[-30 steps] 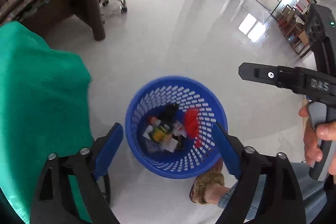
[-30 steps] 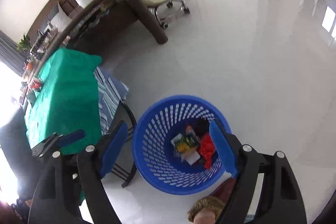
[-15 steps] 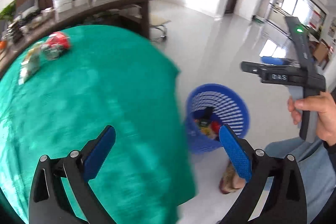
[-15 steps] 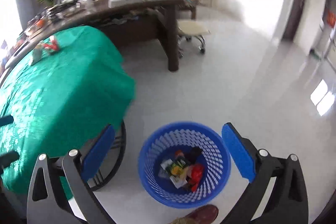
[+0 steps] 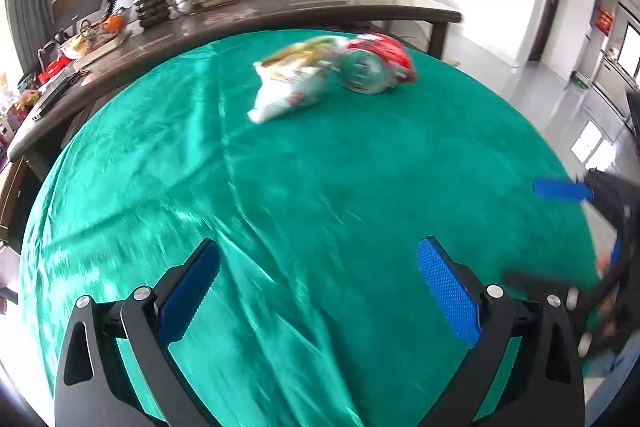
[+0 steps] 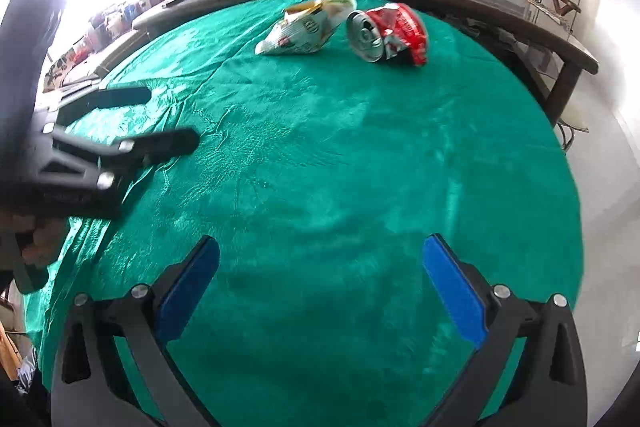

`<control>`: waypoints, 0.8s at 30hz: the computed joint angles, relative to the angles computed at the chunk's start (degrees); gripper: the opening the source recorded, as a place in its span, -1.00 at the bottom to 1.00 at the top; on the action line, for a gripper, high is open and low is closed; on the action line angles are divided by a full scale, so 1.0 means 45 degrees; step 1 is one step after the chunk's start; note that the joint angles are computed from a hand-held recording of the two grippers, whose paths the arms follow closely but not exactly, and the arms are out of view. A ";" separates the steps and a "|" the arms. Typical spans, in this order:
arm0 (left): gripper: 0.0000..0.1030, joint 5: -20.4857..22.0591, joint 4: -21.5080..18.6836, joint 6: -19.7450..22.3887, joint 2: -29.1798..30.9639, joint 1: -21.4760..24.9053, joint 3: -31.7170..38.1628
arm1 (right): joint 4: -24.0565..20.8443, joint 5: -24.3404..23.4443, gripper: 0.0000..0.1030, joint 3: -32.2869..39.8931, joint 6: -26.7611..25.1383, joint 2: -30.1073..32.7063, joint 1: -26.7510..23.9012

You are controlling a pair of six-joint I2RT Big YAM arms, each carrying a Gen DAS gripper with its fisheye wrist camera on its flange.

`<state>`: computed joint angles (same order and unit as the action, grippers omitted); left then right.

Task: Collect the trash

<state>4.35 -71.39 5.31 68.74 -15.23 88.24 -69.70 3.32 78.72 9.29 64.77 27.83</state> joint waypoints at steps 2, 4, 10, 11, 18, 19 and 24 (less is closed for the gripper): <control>0.90 0.0154 0.0226 0.0028 0.0890 0.0415 0.0611 | 0.0208 0.0173 0.91 0.0075 -0.0173 0.0201 0.0106; 0.90 0.0250 0.0401 0.0058 0.1885 0.0611 0.1362 | 0.0284 0.0102 0.91 0.0033 -0.0179 0.0220 0.0019; 0.90 0.0507 -0.0363 0.0777 0.4656 0.0489 0.4043 | 0.0299 0.0255 0.91 -0.0101 -0.0131 0.0121 0.0142; 0.90 0.0538 -0.0452 0.0818 0.4906 0.0432 0.4342 | 0.0283 0.0242 0.91 -0.0069 -0.0113 0.0135 0.0149; 0.74 0.0363 -0.0215 0.1709 0.5839 0.0019 0.5431 | 0.0225 0.0229 0.91 -0.0112 -0.0132 0.0034 0.0117; 0.38 0.0679 -0.0175 0.1864 0.5802 0.0029 0.5369 | 0.0220 0.0229 0.91 -0.0113 -0.0133 0.0027 0.0116; -0.18 0.0884 0.0010 0.1887 0.5265 0.0078 0.4873 | 0.0221 0.0226 0.91 -0.0108 -0.0135 0.0034 0.0112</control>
<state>8.33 -71.34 13.80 92.43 -14.88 110.17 -68.71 4.34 78.24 8.69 64.92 28.33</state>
